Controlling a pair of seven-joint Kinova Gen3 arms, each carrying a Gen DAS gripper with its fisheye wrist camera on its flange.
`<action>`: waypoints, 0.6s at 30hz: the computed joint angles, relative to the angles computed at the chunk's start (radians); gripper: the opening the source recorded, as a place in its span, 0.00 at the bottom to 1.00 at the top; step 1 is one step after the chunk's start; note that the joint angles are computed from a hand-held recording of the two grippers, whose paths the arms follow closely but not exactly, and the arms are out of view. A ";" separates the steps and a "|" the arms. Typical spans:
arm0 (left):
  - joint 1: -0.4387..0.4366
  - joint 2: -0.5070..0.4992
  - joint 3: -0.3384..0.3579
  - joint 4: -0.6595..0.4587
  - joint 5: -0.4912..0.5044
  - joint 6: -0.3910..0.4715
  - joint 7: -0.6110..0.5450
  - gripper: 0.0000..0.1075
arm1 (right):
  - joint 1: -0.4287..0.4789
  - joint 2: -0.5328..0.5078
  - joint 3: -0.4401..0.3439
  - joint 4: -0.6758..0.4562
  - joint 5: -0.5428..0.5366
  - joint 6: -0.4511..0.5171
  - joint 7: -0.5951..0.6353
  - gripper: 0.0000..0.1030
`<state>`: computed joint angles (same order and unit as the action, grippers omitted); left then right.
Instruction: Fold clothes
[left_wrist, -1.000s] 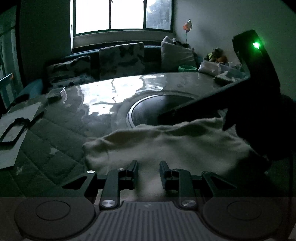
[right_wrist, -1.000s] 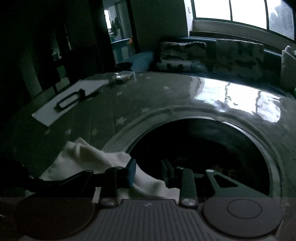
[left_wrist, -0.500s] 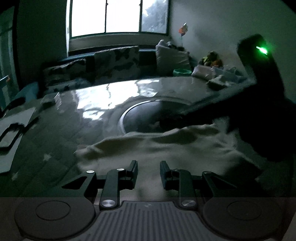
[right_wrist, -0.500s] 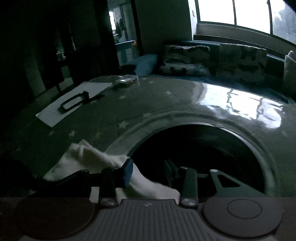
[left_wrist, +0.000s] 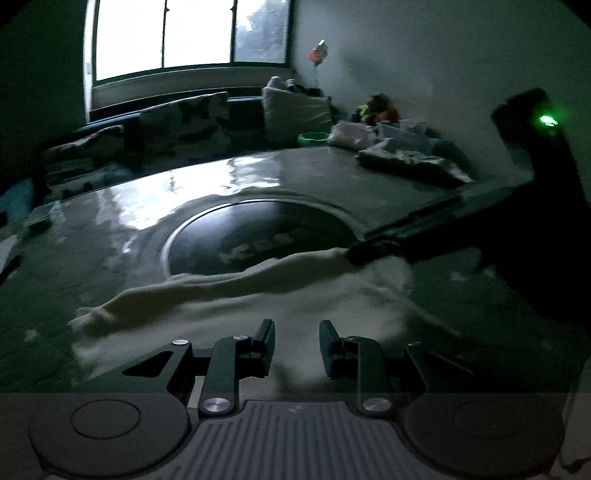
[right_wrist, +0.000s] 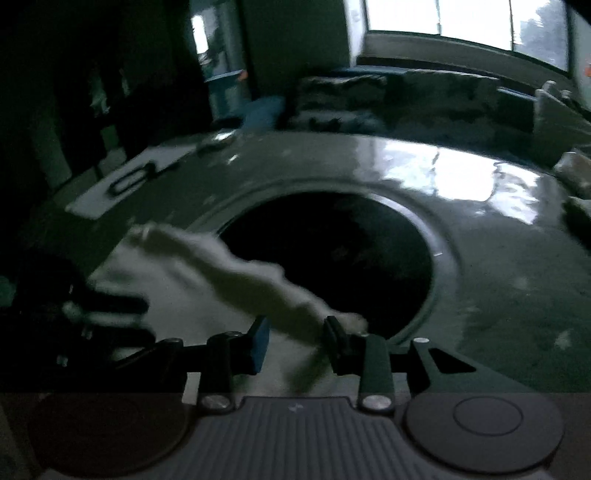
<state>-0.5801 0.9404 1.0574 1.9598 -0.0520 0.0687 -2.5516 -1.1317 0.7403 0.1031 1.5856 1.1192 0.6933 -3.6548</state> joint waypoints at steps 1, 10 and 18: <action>0.001 0.005 0.008 0.000 -0.002 0.007 -0.002 0.27 | -0.002 -0.002 0.004 0.003 -0.003 0.010 -0.006 0.32; 0.072 0.010 -0.014 0.015 0.018 0.033 -0.060 0.32 | 0.021 0.047 0.009 -0.012 -0.043 0.019 -0.002 0.23; 0.022 0.068 0.056 0.024 0.019 0.048 -0.092 0.33 | -0.032 0.009 0.041 0.045 0.097 0.000 -0.152 0.24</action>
